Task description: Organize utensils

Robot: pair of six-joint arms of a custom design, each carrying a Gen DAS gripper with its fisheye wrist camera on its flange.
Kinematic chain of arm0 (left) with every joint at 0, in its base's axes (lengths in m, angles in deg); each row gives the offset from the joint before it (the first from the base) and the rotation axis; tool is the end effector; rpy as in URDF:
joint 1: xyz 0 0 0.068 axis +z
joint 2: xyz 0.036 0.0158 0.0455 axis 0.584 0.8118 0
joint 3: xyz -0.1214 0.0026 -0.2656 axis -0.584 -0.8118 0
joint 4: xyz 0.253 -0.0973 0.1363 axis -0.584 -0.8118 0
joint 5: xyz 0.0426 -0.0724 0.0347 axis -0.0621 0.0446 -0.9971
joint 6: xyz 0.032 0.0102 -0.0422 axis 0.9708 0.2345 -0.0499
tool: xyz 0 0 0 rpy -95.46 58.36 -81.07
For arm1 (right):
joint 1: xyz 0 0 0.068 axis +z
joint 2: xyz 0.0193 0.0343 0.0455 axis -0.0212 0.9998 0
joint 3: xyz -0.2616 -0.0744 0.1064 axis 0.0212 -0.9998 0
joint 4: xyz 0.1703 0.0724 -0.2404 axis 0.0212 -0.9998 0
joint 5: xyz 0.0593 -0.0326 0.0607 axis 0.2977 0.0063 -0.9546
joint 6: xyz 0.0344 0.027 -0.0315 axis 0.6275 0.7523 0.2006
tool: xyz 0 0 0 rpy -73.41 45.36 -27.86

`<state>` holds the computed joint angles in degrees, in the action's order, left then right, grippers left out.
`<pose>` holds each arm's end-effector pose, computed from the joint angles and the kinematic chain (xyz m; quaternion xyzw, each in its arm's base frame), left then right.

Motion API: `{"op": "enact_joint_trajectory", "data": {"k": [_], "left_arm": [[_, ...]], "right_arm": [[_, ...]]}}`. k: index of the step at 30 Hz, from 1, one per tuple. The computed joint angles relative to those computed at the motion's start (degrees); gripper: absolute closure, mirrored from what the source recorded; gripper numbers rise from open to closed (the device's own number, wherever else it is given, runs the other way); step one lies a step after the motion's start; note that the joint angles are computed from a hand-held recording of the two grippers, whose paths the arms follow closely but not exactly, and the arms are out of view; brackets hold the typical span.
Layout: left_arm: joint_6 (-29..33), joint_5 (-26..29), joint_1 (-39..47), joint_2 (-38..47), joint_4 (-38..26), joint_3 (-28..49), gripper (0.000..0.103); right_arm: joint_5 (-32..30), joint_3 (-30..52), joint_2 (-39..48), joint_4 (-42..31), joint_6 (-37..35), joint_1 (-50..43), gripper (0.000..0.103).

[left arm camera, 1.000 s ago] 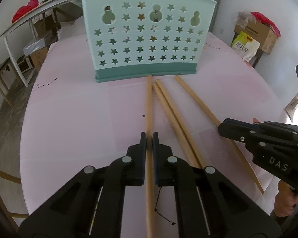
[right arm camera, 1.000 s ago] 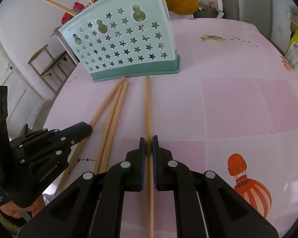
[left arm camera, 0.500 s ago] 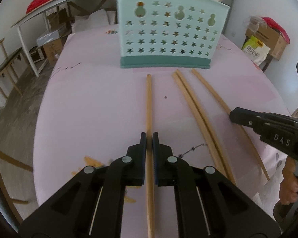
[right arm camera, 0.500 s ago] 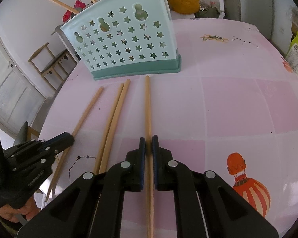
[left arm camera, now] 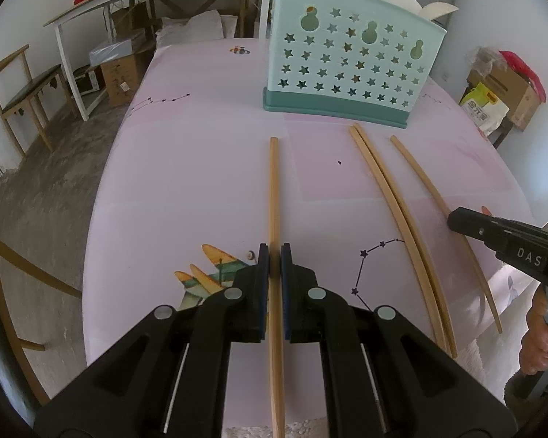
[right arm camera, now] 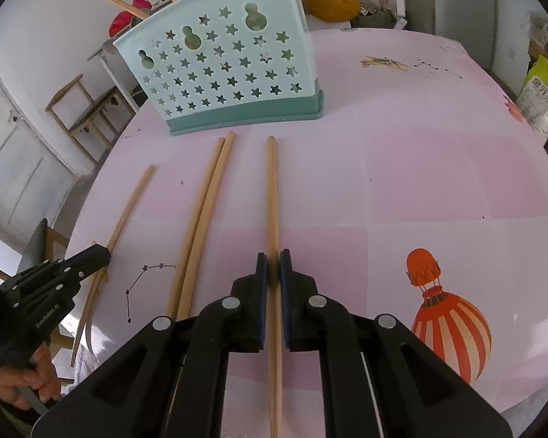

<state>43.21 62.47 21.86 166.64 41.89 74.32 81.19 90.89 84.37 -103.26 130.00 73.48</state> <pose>0.2350 -0.0664 0.0387 0.2167 0.9224 -0.1242 0.2947 0.1027 0.3007 0.0646 0.2312 0.9253 0.0738 0.2915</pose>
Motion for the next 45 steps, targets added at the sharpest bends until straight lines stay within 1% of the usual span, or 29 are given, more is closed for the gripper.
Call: {"op": "enact_joint_trajectory", "data": {"k": [3,7,9,11,15,18,22,26,33,37,39,41,42,45], "left_arm": [[-0.1,0.6,0.2,-0.1,0.0,0.0,0.098],[0.4,2.7,0.8,-0.4,-0.4,0.1,0.097],[1.0,3.7,1.2,-1.2,-0.8,-0.1,0.091],[1.4,4.5,1.6,-2.0,-1.1,-0.1,0.082],[1.8,6.5,2.4,-2.1,-3.5,1.9,0.079],[2.1,6.8,2.0,-0.7,-4.7,4.4,0.078],[2.5,5.0,0.2,2.3,-6.5,8.3,0.078],[2.4,1.0,-2.5,5.8,-7.7,12.3,0.078],[1.9,-6.0,-6.0,10.0,-7.5,16.7,0.078],[1.5,-7.4,-6.6,11.1,-8.1,18.8,0.084],[1.2,-7.7,-6.5,11.5,-8.0,19.2,0.089],[1.0,-8.0,-6.5,11.8,-7.1,19.1,0.096],[1.0,-8.1,-6.5,11.8,-6.7,19.0,0.097],[0.4,-8.0,-6.4,12.4,-6.0,19.3,0.098]], "right_arm": [[-0.2,-0.3,-0.3,0.3,0.7,0.0,0.096],[-0.9,-1.7,-1.3,1.7,-0.4,-0.6,0.096],[-1.5,-2.6,-2.1,2.7,-1.3,-1.0,0.095],[-2.4,-3.7,-3.1,4.1,-2.1,-1.7,0.094],[-3.5,-5.7,-5.5,5.8,-4.3,-2.9,0.080],[-4.1,-6.4,-6.5,6.4,-6.8,-4.0,0.077],[-5.4,-6.9,-7.0,8.6,-11.4,-6.4,0.076],[-7.1,-6.7,-6.0,10.5,-15.6,-9.0,0.076],[-7.6,-3.0,-3.5,7.2,-21.4,-12.5,0.078],[-7.7,-1.4,-2.4,5.5,-23.7,-14.3,0.084],[-7.8,-0.6,-1.7,5.0,-24.9,-15.3,0.089],[-7.6,0.1,-1.1,4.4,-25.6,-16.0,0.093],[-7.5,0.2,-0.8,4.5,-26.0,-16.4,0.095],[-7.0,0.1,-0.8,5.0,-25.7,-16.5,0.096]]}}
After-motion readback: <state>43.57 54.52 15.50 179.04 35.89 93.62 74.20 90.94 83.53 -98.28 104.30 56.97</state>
